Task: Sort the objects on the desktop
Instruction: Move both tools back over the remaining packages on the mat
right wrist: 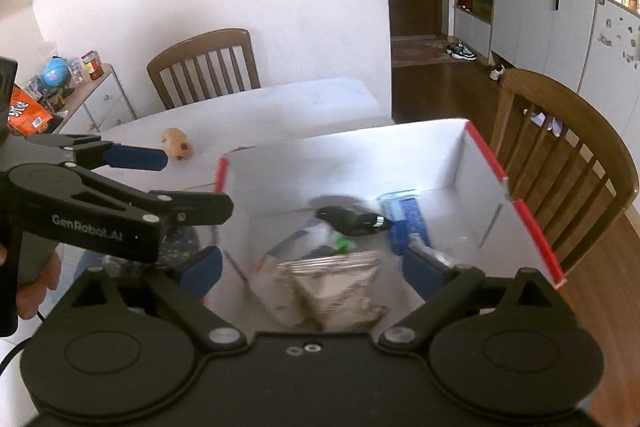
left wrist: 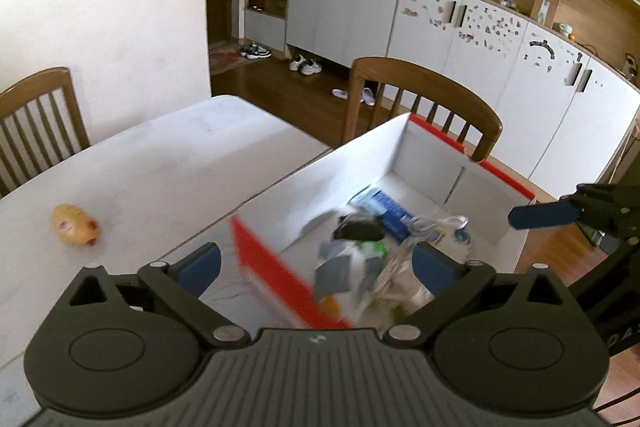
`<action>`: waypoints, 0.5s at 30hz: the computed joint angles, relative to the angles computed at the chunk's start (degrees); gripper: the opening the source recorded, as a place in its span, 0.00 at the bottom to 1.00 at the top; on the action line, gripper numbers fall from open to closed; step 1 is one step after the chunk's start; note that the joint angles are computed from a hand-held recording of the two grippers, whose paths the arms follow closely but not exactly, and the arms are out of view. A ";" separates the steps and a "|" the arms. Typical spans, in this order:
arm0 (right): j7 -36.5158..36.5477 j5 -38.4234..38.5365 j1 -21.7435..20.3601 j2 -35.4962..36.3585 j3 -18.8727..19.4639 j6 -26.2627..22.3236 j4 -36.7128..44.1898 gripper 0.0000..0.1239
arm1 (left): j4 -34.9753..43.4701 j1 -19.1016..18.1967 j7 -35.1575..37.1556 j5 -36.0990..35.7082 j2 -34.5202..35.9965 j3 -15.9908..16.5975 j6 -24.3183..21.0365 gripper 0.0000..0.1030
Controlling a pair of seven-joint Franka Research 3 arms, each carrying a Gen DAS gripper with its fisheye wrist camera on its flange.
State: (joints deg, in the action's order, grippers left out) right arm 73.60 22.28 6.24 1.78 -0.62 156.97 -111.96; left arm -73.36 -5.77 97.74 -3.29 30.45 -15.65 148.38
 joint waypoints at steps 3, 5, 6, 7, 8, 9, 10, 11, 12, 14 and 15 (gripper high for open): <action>3.91 -3.35 1.22 -0.59 0.73 1.41 -0.62 0.80 | -6.30 2.59 2.36 -1.59 -3.98 -0.55 2.61 0.99; 6.78 -5.85 1.99 -0.52 1.10 2.01 -0.50 0.80 | -10.47 4.19 3.92 -2.88 -6.55 -0.69 4.57 0.99; 8.05 -6.99 2.35 -0.37 1.26 2.25 -0.28 0.80 | -12.68 4.65 4.17 -2.99 -7.87 -0.26 5.79 0.99; 9.29 -7.97 2.73 -0.24 1.41 2.59 -0.15 0.80 | -14.68 5.21 4.53 -3.20 -9.12 0.05 6.69 0.99; 10.56 -9.04 3.11 -0.01 1.56 2.84 0.20 0.80 | -16.32 6.11 5.57 -3.98 -10.15 -0.06 7.07 0.99; 11.67 -10.06 3.50 0.37 1.70 3.07 0.65 0.80 | -17.98 6.92 6.46 -4.78 -11.17 -0.01 7.51 0.99; 12.98 -11.32 3.91 0.71 1.80 3.20 1.03 0.80 | -19.27 7.38 6.93 -5.21 -11.97 0.28 7.82 0.99; 13.69 -12.07 4.30 1.15 1.93 3.19 1.55 0.80 | -20.68 7.94 7.66 -5.78 -12.79 0.47 8.21 0.99; 14.45 -12.90 4.73 1.56 2.04 3.27 1.98 0.80 | -21.97 8.42 8.38 -6.39 -13.48 0.64 8.63 0.99; 16.59 -14.82 5.59 2.23 2.13 3.36 2.54 0.80 | -24.10 9.15 9.55 -7.59 -14.70 0.97 8.91 0.99; 17.44 -15.47 6.00 2.57 2.20 3.16 2.97 0.80 | -25.14 9.62 10.50 -8.58 -15.26 0.94 9.11 0.99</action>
